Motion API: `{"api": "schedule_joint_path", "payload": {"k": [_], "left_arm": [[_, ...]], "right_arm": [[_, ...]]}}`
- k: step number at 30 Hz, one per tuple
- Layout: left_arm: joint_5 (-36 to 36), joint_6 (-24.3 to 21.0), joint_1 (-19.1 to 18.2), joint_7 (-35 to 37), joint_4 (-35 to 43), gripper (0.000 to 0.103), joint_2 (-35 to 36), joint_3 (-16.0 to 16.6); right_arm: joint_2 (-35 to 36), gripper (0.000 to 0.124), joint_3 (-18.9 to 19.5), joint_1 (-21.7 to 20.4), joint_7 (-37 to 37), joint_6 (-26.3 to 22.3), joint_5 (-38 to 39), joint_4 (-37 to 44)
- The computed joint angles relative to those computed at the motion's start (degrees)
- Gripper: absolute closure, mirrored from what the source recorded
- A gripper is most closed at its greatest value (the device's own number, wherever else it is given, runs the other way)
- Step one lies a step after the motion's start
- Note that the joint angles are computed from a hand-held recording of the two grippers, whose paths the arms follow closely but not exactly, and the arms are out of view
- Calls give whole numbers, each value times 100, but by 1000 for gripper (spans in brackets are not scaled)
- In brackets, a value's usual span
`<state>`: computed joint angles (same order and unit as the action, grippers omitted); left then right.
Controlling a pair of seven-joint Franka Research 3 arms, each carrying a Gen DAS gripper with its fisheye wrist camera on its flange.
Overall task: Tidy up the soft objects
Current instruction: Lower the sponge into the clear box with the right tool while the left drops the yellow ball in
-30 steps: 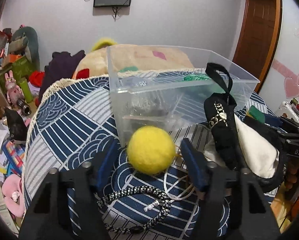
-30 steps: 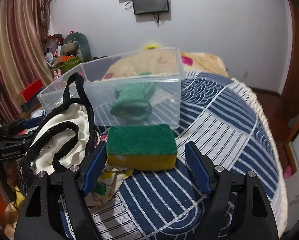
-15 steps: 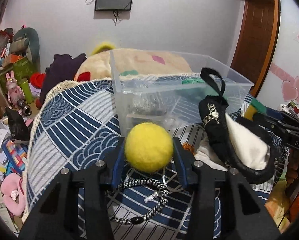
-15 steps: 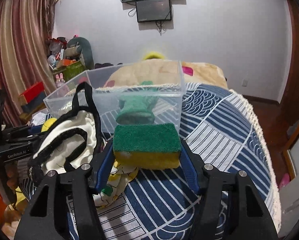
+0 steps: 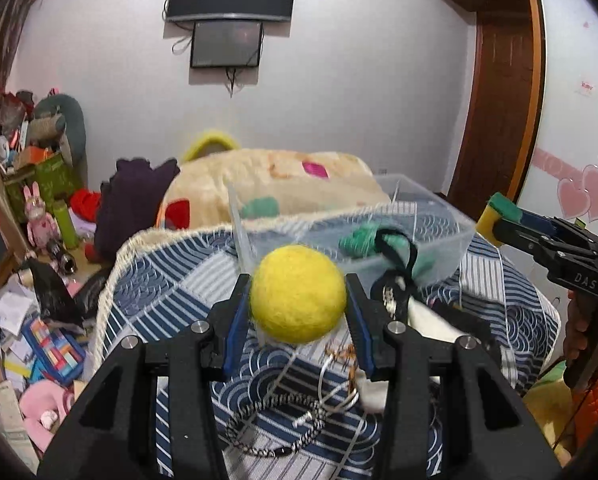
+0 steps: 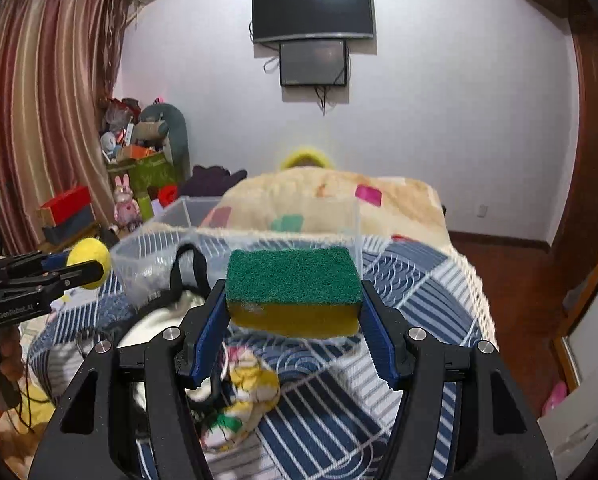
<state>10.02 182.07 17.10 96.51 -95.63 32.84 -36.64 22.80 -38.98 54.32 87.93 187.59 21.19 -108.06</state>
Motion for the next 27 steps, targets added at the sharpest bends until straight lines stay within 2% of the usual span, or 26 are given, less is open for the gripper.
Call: {"api": "schedule_joint_path", "payload": {"k": [9,15,20,24,27], "left_arm": [[182,103,-332,-138,509,58,171,223],[35,-392,-453,75,1151,58,599,120],[-216,-772,-979,199,1627,58,782,645],[-372,-1046,-1360,326,1970,58,939,1035],[-404,-1186,-1719,260,2255,58,1054,1459]], "right_arm": [[227,65,304,-340,-223,184,264,545],[479,65,562,-645,-289,61,361,1005],[705,65,653,-821,10,-254,72,1327],[866,65,945,-1126,215,-519,-205,1568],[954,65,1091,-1288,382,-739,-400,1695]]}}
